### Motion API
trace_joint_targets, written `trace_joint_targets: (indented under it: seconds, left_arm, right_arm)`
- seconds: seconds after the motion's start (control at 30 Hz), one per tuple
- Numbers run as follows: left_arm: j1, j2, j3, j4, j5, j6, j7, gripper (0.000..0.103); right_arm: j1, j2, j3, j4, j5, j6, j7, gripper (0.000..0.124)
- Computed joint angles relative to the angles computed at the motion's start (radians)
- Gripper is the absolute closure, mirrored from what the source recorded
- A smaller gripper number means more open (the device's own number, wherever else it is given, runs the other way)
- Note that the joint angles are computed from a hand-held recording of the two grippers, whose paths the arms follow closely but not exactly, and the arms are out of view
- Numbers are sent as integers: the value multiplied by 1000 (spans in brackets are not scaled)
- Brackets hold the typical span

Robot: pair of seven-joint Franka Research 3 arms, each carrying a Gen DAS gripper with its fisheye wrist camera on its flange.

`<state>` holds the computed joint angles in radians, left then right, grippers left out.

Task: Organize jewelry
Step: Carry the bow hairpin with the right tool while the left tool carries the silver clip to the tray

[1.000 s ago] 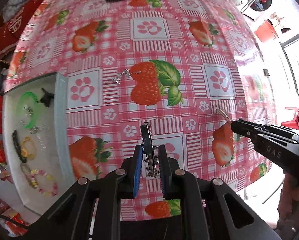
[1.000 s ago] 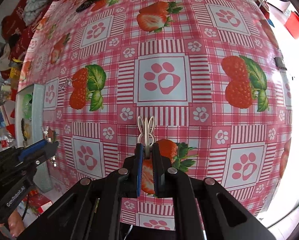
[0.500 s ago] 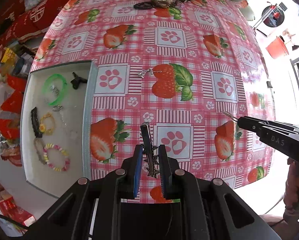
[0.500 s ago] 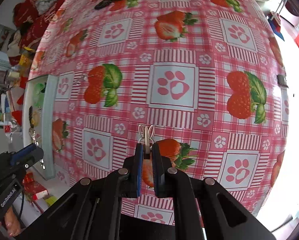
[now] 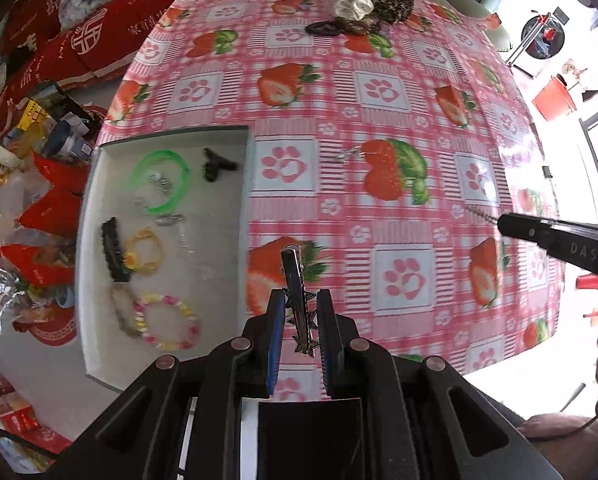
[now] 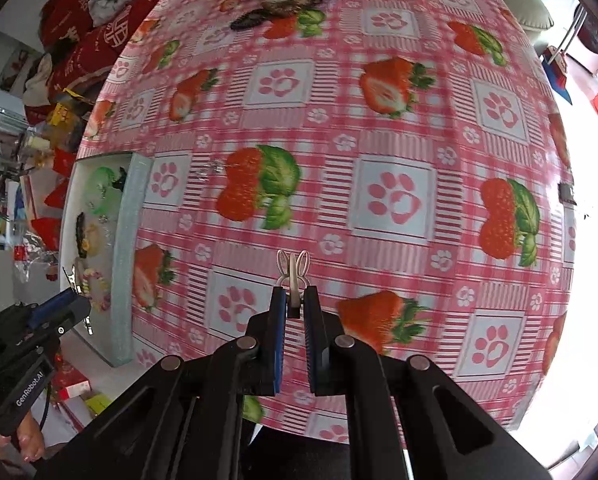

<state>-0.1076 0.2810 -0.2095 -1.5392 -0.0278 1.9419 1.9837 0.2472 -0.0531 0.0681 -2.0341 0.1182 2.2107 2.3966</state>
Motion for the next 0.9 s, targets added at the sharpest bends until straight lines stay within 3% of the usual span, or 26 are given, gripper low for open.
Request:
trace_joint_targets:
  seconds: [0.17, 0.47, 0.9]
  left_arm:
    - [39, 32, 17, 43, -8, -21, 51, 81]
    - [103, 91, 39, 123, -19, -49, 79, 81]
    - [193, 215, 73, 257, 17, -111, 43, 81]
  right_arm:
    - [31, 86, 16, 127, -36, -9, 60, 115]
    - [110, 303, 7, 441, -63, -62, 45, 115]
    - [189, 663, -12, 952, -15, -232, -43, 115]
